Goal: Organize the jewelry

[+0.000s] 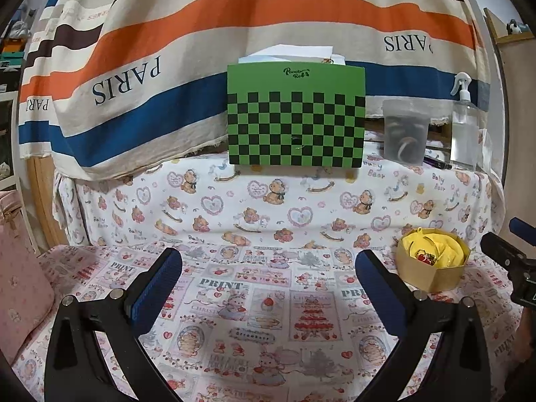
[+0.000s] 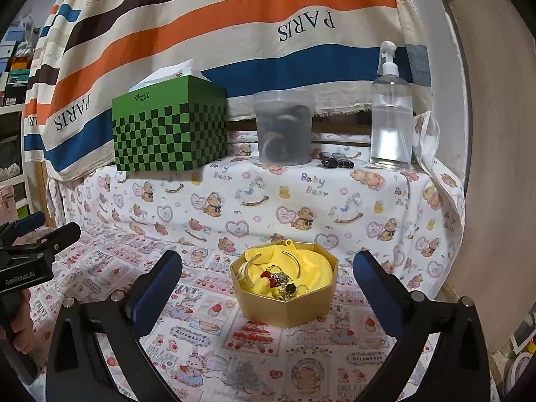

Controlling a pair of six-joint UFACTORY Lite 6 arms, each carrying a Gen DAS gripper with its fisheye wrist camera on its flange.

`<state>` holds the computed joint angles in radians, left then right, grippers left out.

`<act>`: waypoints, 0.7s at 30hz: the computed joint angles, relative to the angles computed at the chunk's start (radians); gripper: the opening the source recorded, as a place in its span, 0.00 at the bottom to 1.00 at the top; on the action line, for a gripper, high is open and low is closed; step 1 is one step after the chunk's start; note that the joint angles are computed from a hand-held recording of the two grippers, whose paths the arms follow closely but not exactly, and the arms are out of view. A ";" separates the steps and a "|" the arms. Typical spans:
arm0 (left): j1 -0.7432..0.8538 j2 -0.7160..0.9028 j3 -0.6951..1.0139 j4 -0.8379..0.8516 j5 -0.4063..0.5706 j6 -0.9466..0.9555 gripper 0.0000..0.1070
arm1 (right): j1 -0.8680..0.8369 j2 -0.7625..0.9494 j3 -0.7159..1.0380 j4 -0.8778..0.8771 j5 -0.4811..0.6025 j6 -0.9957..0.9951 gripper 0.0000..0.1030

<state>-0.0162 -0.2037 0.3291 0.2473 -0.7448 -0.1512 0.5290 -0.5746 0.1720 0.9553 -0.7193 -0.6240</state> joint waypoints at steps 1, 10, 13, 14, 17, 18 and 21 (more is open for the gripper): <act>0.000 0.000 0.000 0.001 0.000 0.000 0.96 | 0.000 0.002 0.001 0.000 0.000 -0.003 1.00; 0.000 0.011 0.014 -0.004 0.022 -0.005 0.96 | -0.035 0.018 0.009 -0.022 0.025 0.014 1.00; 0.000 0.011 0.013 -0.013 0.022 -0.003 0.96 | -0.024 0.024 0.011 -0.014 0.014 0.007 1.00; 0.000 0.011 0.012 -0.015 0.021 -0.002 0.96 | -0.023 0.024 0.010 -0.014 0.013 0.007 1.00; 0.003 0.012 0.013 -0.003 0.019 -0.007 0.96 | -0.016 0.028 0.012 -0.006 0.011 0.006 1.00; 0.000 0.009 0.012 -0.009 0.021 -0.002 0.96 | -0.017 0.027 0.012 -0.007 0.010 0.005 1.00; 0.004 0.008 0.011 -0.001 0.020 -0.006 0.96 | -0.019 0.028 0.012 -0.009 0.009 0.006 1.00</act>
